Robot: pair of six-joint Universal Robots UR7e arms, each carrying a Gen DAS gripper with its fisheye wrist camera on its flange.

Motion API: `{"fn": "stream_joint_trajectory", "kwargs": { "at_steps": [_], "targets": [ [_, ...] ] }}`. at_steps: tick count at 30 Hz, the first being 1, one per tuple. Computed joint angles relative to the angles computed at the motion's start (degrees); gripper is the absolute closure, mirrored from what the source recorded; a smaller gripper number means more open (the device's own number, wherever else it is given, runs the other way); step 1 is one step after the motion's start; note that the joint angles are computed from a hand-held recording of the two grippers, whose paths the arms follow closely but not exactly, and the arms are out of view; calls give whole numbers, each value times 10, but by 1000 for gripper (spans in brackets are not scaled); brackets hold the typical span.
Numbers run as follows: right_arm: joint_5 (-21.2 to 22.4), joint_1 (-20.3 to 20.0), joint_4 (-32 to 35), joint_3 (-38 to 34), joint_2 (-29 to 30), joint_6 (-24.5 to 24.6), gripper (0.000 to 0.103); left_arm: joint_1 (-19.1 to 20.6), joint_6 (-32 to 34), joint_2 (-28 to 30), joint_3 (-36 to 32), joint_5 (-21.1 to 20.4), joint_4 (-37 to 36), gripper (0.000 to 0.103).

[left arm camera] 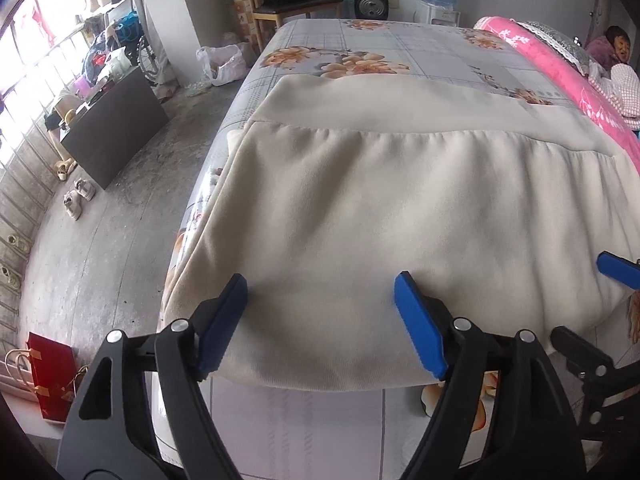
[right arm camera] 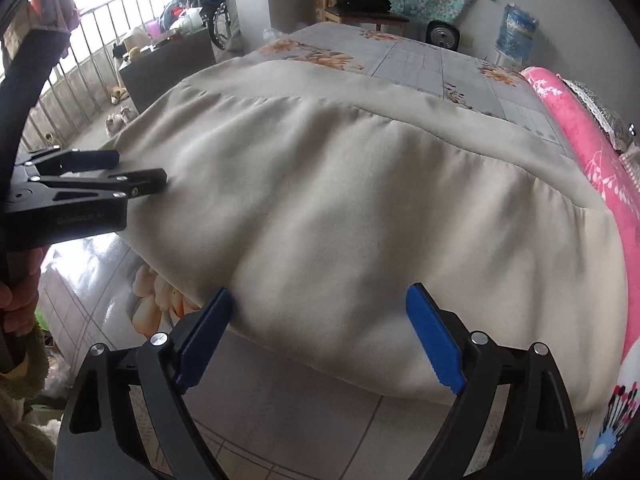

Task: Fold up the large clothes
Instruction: 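Press the folded jacket edge flat with both open grippers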

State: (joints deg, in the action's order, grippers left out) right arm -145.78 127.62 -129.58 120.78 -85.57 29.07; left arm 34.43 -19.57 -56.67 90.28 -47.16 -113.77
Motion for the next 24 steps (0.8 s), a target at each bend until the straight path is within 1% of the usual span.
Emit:
{"fn": "stream_joint_trajectory", "kwargs": {
  "at_steps": [1, 3, 6, 7, 8, 9, 10, 11, 12, 16, 17, 18, 19, 21, 22, 23, 24],
  "targets": [
    [-9, 5, 12, -1, -10, 12, 17, 0, -8, 1, -2, 0, 5, 28],
    [-36, 12, 54, -2, -32, 52, 17, 0, -21, 1, -3, 3, 11, 26],
    [-76, 12, 158, -1, -72, 146, 17, -1, -36, 2, -3, 15, 19, 20],
    [-78, 4, 188, 2, -85, 172, 17, -1, -39, 2, -2, 16, 20, 19],
    [-73, -8, 204, 7, -96, 184, 17, -1, -42, 2, -3, 15, 20, 19],
    [-56, -21, 197, 17, -110, 180, 16, 0, -46, 2, -3, 14, 21, 19],
    [-48, -26, 166, 29, -123, 162, 15, 0, -49, 2, -4, 14, 23, 19],
    [-43, -27, 159, 30, -127, 155, 15, 0, -51, 3, -5, 14, 24, 18],
    [-43, -25, 176, 23, -124, 161, 15, 0, -53, 3, -5, 15, 25, 18],
    [-88, 5, 285, -10, -120, 246, 15, -1, -58, 3, -4, 18, 27, 17],
    [-104, 12, 323, -17, -125, 282, 15, 0, -58, 3, -5, 17, 27, 16],
    [-112, 12, 344, -19, -132, 303, 15, 0, -59, 3, -4, 16, 27, 16],
    [-115, 9, 365, -17, -142, 327, 15, 0, -59, 2, -4, 15, 25, 16],
    [-98, -11, 396, -9, -161, 361, 15, 2, -58, 1, -2, 14, 21, 14],
    [-78, -31, 386, 2, -173, 354, 15, 2, -58, 0, 0, 13, 18, 13],
    [-77, -38, 353, 18, -184, 332, 14, 3, -56, 0, 1, 11, 15, 13],
    [-84, -36, 345, 22, -185, 328, 14, 3, -56, 0, 1, 10, 13, 12]
  ]
}}
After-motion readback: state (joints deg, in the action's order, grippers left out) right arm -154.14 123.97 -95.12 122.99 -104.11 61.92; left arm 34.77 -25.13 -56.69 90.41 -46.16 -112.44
